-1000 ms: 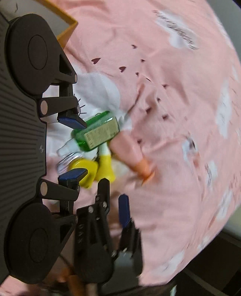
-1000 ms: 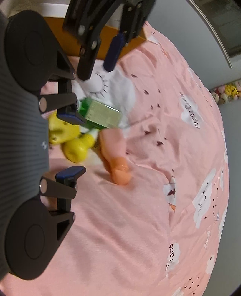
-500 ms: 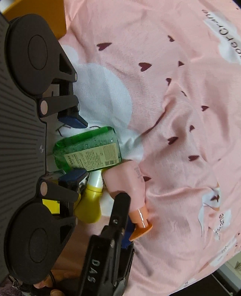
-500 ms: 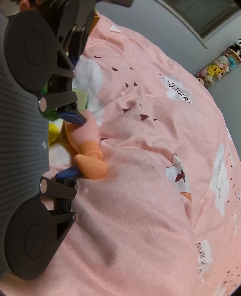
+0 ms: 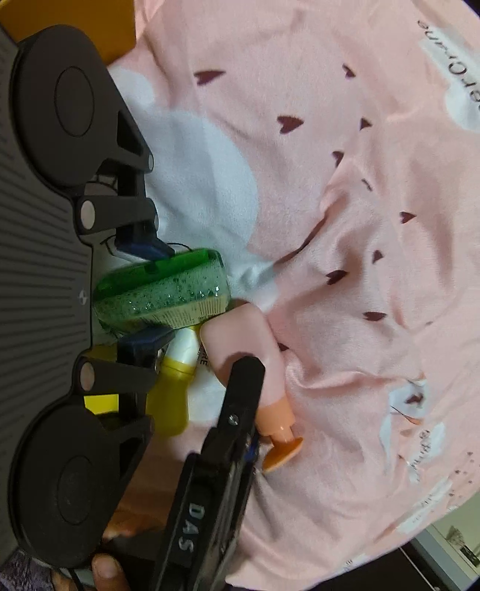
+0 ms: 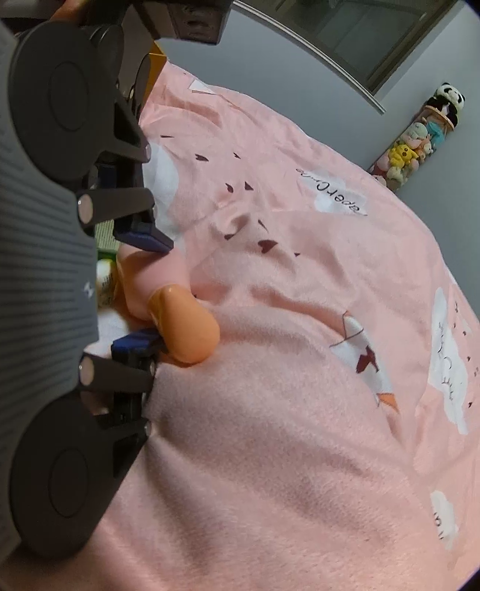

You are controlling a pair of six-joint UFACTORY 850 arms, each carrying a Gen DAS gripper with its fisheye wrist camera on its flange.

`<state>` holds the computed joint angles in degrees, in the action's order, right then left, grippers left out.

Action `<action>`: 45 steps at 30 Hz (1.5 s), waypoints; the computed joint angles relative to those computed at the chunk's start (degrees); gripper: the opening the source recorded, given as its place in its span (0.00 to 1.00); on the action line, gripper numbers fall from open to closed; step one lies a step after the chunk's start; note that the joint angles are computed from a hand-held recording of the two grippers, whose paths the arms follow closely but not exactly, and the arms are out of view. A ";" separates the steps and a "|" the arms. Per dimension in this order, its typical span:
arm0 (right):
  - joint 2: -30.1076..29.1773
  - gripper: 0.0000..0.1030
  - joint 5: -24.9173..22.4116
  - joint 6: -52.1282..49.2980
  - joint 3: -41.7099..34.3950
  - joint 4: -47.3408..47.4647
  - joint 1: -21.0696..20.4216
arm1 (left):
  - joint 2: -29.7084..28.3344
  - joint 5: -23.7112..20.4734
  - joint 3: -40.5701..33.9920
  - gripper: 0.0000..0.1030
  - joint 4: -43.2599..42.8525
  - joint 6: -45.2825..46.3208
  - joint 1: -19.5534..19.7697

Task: Organize rigid objects
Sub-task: 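Grasp the green gel bottle with the left tool while the right tool grasps the pink pump bottle, then carry the green bottle and pink pump bottle over the white box with both tools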

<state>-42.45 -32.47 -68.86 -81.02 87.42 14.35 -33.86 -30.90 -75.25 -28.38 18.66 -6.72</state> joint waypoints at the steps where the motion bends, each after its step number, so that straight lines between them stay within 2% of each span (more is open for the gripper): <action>1: 0.43 0.41 0.45 -0.80 0.43 0.57 0.18 | 0.22 0.04 0.18 0.38 -0.79 0.57 0.22; 6: 3.32 0.37 3.42 -3.82 2.90 1.52 1.27 | 2.68 1.88 3.18 0.33 -4.51 4.29 0.69; 8: 5.31 0.37 5.50 -4.85 4.54 0.57 1.77 | 3.52 2.80 3.53 0.33 -2.10 3.34 0.09; 12: 8.34 0.37 12.52 -7.18 6.91 -2.50 3.49 | 2.83 2.43 2.60 0.33 1.83 1.55 -0.98; 14: 7.26 0.37 11.43 -8.19 6.29 -2.20 3.33 | 1.80 1.56 1.62 0.33 3.53 -2.25 -1.20; 17: 5.07 0.38 8.34 -11.17 5.09 1.95 2.18 | 0.60 1.23 0.88 0.33 1.27 -2.52 -0.70; 22: 1.98 0.38 3.90 -8.86 2.46 3.52 0.96 | 0.09 0.65 0.40 0.33 1.06 -2.51 -0.57; 26: 0.49 0.42 1.21 -5.50 1.14 1.23 0.39 | 0.63 1.46 1.11 0.33 0.48 -1.84 -0.67; 29: 0.49 0.41 1.04 -7.16 1.82 3.91 0.44 | 1.81 2.60 2.47 0.32 -0.34 -1.54 -0.66; 33: 3.38 0.41 3.14 -11.67 4.95 7.53 1.01 | 5.21 5.28 5.79 0.32 -3.20 2.89 -0.49; 37: 7.87 0.41 4.00 -23.64 9.45 16.41 1.80 | 9.84 8.33 9.80 0.32 -11.79 10.17 0.46; 40: 11.34 0.41 3.33 -29.60 12.39 21.25 2.02 | 13.65 9.17 12.63 0.32 -18.17 15.31 1.41; 45: 16.88 0.41 0.66 -32.99 16.89 23.78 2.44 | 21.87 8.96 16.89 0.32 -20.91 17.93 2.79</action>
